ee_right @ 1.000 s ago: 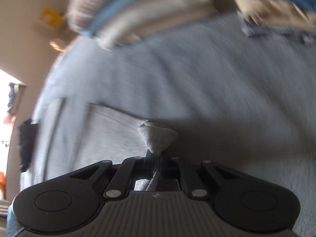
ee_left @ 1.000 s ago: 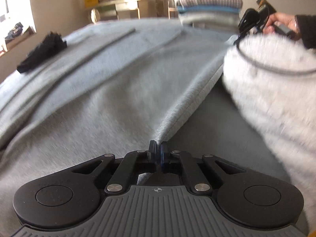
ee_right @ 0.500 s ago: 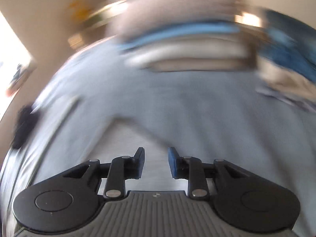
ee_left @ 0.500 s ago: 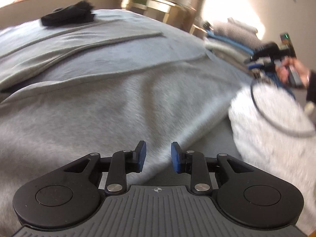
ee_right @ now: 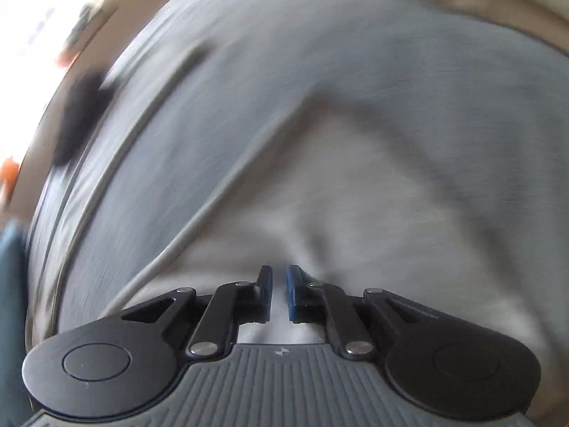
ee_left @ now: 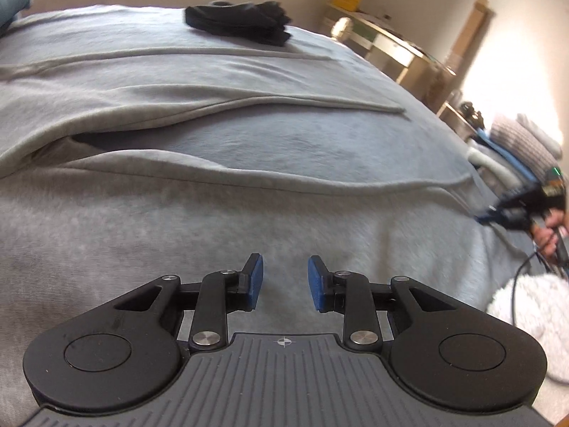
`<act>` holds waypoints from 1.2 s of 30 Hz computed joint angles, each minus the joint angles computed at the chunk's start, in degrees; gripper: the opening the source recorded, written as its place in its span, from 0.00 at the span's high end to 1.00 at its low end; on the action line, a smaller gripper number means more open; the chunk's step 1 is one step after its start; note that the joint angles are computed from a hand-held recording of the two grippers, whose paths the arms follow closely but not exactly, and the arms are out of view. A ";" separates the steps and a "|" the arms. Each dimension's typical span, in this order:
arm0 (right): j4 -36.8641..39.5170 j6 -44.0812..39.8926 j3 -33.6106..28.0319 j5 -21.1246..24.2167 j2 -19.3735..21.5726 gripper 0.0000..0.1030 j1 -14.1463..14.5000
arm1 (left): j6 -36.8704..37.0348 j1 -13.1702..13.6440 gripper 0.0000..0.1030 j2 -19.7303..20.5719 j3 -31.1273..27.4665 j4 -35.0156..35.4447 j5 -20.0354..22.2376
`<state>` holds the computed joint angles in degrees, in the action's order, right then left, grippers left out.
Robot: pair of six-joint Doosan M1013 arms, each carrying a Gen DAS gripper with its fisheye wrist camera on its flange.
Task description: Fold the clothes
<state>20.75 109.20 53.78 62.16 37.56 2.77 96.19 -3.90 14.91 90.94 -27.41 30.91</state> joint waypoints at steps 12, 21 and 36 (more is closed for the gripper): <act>13.37 -15.91 -13.94 17.95 5.90 0.71 6.91 | -24.54 2.14 0.73 0.86 -1.51 13.81 -0.53; 23.76 -17.01 -24.98 35.16 15.61 0.78 12.31 | -28.24 2.18 0.73 0.56 -0.79 16.86 -1.80; 10.08 2.09 -10.35 10.49 4.31 0.81 0.84 | -20.00 1.25 0.68 -1.02 0.28 12.27 -1.35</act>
